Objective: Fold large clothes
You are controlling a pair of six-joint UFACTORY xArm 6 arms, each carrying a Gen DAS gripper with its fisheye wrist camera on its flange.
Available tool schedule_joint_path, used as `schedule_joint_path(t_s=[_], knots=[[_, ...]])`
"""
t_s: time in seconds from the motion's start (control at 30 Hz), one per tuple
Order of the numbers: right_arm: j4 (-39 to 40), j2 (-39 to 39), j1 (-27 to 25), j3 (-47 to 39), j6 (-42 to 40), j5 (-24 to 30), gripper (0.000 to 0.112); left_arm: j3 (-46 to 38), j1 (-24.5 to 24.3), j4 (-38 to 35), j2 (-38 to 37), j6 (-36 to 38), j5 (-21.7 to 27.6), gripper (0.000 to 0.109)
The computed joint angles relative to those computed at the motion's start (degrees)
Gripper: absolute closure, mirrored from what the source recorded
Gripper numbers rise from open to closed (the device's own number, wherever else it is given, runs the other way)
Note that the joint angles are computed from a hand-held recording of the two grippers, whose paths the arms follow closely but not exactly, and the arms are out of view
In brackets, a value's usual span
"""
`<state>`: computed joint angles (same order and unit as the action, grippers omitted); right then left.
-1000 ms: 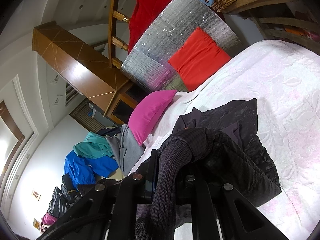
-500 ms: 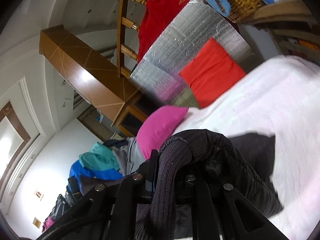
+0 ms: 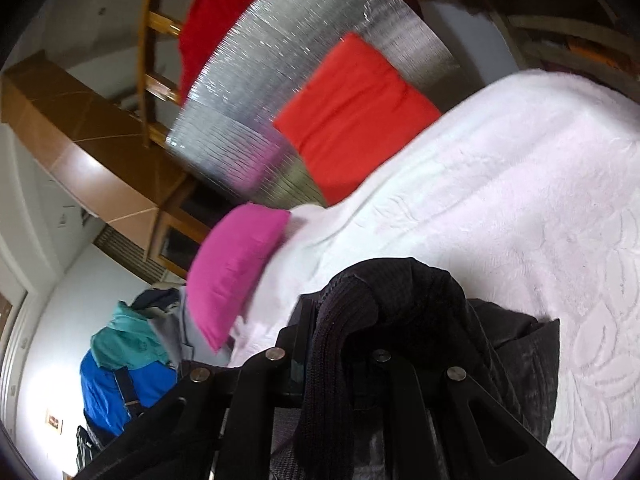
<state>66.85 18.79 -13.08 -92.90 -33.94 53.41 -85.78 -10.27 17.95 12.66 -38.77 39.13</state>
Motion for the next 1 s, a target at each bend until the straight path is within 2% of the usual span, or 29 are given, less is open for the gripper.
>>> schedule_joint_path(t_s=[0.1,0.2,0.3,0.33,0.43,0.5,0.53,0.63,0.67,0.7,0.77,0.83,0.93,1.0], knots=[[-1.91,3.88,0.31,-4.73,2.99,-0.16,0.101,-3.76,0.88,-3.68,3.15,3.11,0.55,0.091],[-4.09,12.19,0.44,-12.19,13.74,0.15,0.100,-10.27,2.31,-11.40,9.06,6.00,3.40,0.090],[-10.16,18.39,1.04,-16.18,19.76,0.30,0.100,-16.55,2.12,-11.25,15.66,5.99,7.44,0.090],[-9.77,19.74,0.80,-17.06,20.02,1.53,0.097,-17.41,2.00,-10.54,16.94,5.75,8.15,0.090],[-5.44,21.39,-0.54,-17.63,19.52,3.81,0.095,-16.91,2.90,-14.73,18.41,6.13,6.87,0.085],[-5.14,21.97,-1.20,-18.97,19.47,5.85,0.089,-14.58,3.86,-19.39,17.25,6.47,4.43,0.082],[-5.34,21.51,-1.37,-18.86,19.12,6.36,0.080,-13.86,4.24,-21.84,16.70,7.50,3.64,0.082],[-1.61,18.84,-1.87,-16.84,15.38,6.90,0.040,-11.70,4.82,-27.03,14.03,10.92,2.62,0.061],[-0.95,17.22,-1.78,-15.14,14.18,5.88,0.035,-10.44,4.95,-28.02,12.78,11.58,1.43,0.047],[-0.08,15.53,-1.91,-13.55,12.48,4.43,0.034,-8.37,5.07,-27.13,10.91,10.74,-0.82,0.034],[1.98,13.33,-2.80,-11.28,10.24,3.60,0.033,-4.09,5.36,-22.56,7.30,6.18,-5.98,0.025],[-1.28,12.80,-2.64,-11.61,9.93,2.00,0.033,-1.64,6.05,-20.75,5.47,3.96,-9.25,0.024],[-8.82,13.34,-1.83,-13.27,9.47,1.08,0.033,-3.76,6.48,-20.85,7.23,6.94,-6.15,0.024],[-17.03,14.91,-0.75,-15.45,10.19,0.61,0.033,-4.73,6.07,-19.59,8.76,9.29,-4.59,0.024]])
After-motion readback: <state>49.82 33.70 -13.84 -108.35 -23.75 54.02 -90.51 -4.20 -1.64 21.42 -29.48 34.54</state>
